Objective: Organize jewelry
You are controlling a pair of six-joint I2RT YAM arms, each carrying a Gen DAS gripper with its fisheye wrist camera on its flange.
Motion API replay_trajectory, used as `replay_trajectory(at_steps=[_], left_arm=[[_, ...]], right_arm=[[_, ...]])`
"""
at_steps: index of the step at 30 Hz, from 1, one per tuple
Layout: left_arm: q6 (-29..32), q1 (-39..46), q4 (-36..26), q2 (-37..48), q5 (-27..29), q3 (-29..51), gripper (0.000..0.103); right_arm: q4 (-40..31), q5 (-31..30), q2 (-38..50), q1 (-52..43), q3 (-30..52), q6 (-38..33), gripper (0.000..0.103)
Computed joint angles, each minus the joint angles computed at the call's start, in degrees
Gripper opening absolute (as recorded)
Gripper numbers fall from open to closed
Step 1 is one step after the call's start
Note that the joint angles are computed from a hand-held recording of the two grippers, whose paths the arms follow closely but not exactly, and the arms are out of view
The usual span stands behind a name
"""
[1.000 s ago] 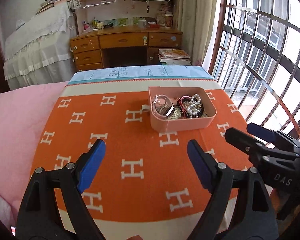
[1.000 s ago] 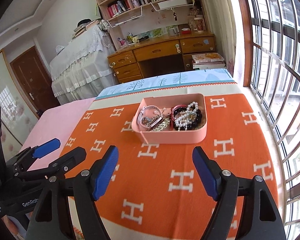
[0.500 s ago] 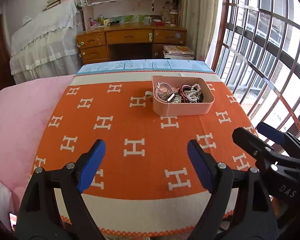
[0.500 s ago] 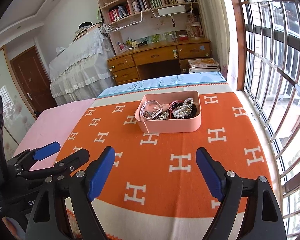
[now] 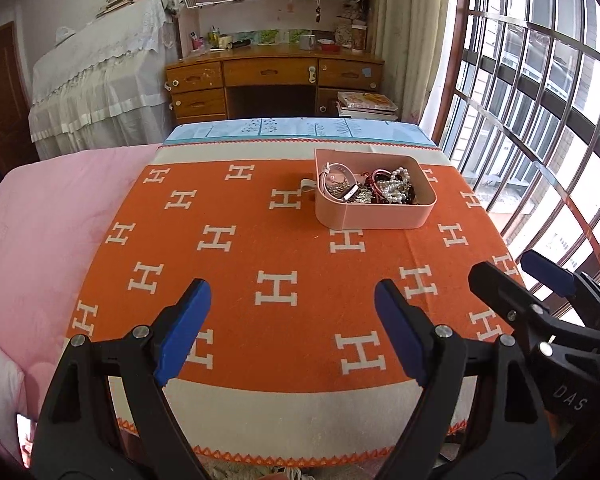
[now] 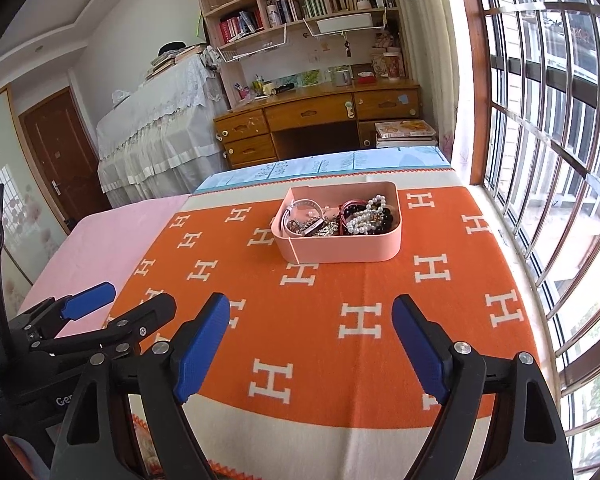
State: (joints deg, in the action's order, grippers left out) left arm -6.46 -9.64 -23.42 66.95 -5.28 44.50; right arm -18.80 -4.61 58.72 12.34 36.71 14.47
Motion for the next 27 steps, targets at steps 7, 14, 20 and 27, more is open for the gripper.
replay_trajectory(at_steps=[7,14,20,27], left_arm=[[-0.2,-0.2,0.2,-0.1,-0.8,0.2,0.082],[-0.5,-0.8,0.6,-0.3,-1.8,0.1,0.082],[-0.5,-0.7,0.5,-0.3,-1.7,0.1,0.082],[-0.4,-0.7,0.4,-0.3,-1.7,0.2,0.082]], right_arm=[[-0.1,-0.1,-0.5,-0.2,-0.1,-0.3,0.085],[-0.3,-0.6,-1.3,-0.8,-0.5,-0.7,0.085],[-0.5,-0.5,-1.3,-0.6,-0.4,-0.6,0.085],[-0.4,-0.5,-1.3,-0.7,-0.5,-0.7,0.085]])
